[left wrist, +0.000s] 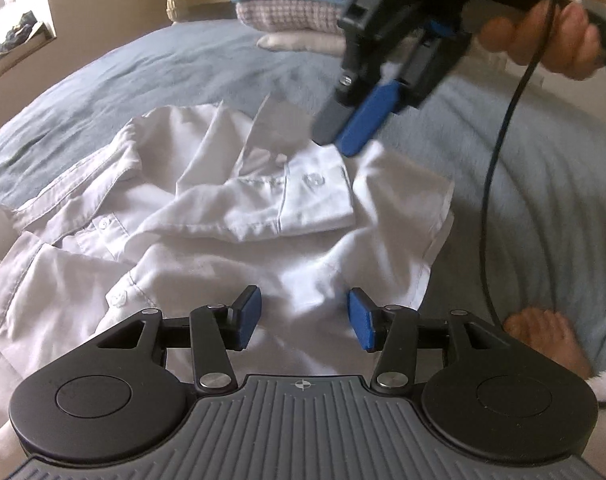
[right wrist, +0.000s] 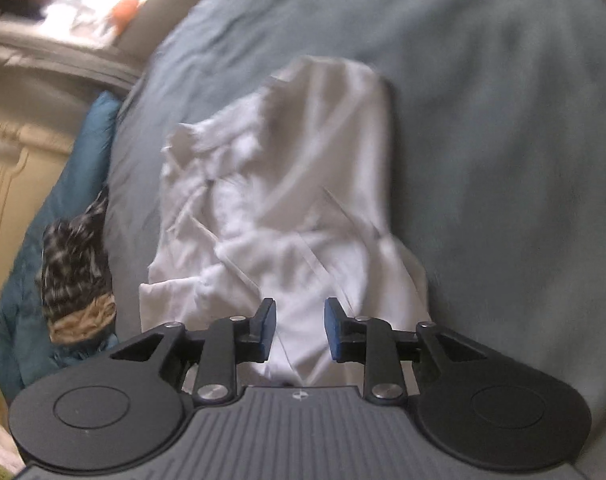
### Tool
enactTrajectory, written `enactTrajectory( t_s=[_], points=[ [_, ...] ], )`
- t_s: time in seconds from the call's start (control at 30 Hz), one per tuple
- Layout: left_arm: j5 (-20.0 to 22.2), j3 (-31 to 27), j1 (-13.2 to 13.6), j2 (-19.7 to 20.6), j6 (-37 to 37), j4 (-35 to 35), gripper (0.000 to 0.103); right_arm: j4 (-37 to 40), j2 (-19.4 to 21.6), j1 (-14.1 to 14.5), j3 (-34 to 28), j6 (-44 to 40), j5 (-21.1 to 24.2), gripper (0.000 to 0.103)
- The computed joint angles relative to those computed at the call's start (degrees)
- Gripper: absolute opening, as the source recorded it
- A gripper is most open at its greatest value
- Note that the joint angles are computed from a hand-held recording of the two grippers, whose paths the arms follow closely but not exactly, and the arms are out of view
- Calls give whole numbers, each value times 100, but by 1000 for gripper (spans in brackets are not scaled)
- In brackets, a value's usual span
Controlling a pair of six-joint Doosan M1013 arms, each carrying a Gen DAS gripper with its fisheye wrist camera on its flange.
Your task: Fold clothes
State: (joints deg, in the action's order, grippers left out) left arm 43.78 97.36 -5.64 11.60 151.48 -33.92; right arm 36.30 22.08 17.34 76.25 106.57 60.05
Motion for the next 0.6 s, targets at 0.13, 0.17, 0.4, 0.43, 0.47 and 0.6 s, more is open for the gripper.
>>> enactTrajectory(
  t_s=[0.13, 0.17, 0.4, 0.43, 0.47, 0.6],
  points=[
    [-192, 64, -77, -36, -78, 253, 49, 0, -2, -25, 201, 553, -11, 32],
    [-212, 68, -88, -39, -92, 275, 49, -25, 12, -27, 224, 688, -4, 32],
    [-254, 63, -101, -17, -66, 321, 49, 324, 17, -44, 427, 837, -228, 36],
    [-253, 60, -99, -11, -65, 320, 49, 424, 23, -45, 456, 771, -298, 35],
    [-256, 60, -98, -6, -62, 315, 49, 520, 28, -41, 483, 711, -396, 33],
    [-260, 63, -90, 4, -41, 271, 49, 681, 50, -18, 446, 418, -638, 5]
  ],
)
